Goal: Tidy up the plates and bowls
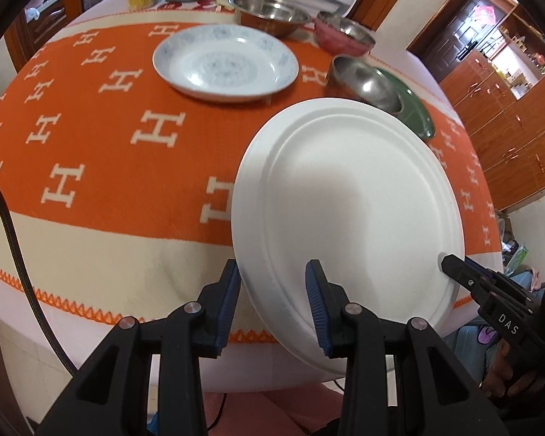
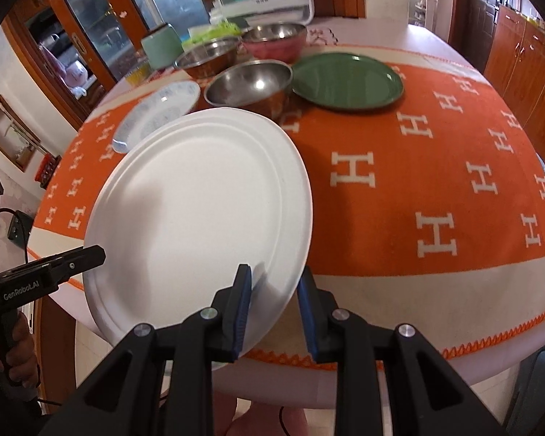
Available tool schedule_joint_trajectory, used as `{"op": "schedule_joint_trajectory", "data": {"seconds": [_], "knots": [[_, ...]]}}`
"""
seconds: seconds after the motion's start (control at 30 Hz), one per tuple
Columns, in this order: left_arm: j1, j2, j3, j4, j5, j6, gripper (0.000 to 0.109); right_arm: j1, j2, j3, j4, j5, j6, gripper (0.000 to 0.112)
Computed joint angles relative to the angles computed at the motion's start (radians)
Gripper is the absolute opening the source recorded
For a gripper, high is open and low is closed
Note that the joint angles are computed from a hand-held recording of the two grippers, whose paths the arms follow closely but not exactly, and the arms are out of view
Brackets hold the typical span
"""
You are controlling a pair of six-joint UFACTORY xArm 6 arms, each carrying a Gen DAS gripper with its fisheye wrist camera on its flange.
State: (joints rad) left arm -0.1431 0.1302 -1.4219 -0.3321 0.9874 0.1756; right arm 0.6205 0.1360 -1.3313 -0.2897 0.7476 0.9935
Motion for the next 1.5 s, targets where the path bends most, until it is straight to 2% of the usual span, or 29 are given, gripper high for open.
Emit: {"op": "schedule_joint_trajectory", "data": {"seconds": [0.27,0.67,0.8,0.87,1.1,1.27,1.4,1.5], "knots": [[-0.013,0.051,-0.027,0.051,0.025,-0.035,0.035,-0.005,0.052,-0.03,0.038,0.034,-0.044,0.029],[-0.025,0.063,-0.013,0.075,0.011,-0.033,0.035,-0.015,0.097,-0.067,0.056,0.07,-0.097,0.032],[-0.025,0.066,-0.019,0.066,0.016,-0.03,0.038,-0.014,0.106,-0.082,0.045,0.09,-0.095,0.036],[-0.023,0.062,-0.017,0.076,0.008,-0.031,0.041,-0.01,0.113,-0.095,0.023,0.107,-0.086,0.044],[-0.012,0.057,-0.044,0.081,-0.007,-0.013,0.064,-0.011,0.102,-0.095,-0.004,0.107,-0.042,0.055],[-0.006,0.071,-0.102,0.111,0.015,0.002,0.066,-0.007,0.114,-0.126,-0.047,0.123,0.021,0.055],[0.013,0.079,-0.149,0.109,0.042,0.029,0.073,-0.002,0.134,-0.164,-0.067,0.133,0.063,0.056],[0.031,0.09,-0.189,0.091,0.063,0.067,0.075,0.011,0.159,-0.208,-0.083,0.15,0.097,0.06]]}}
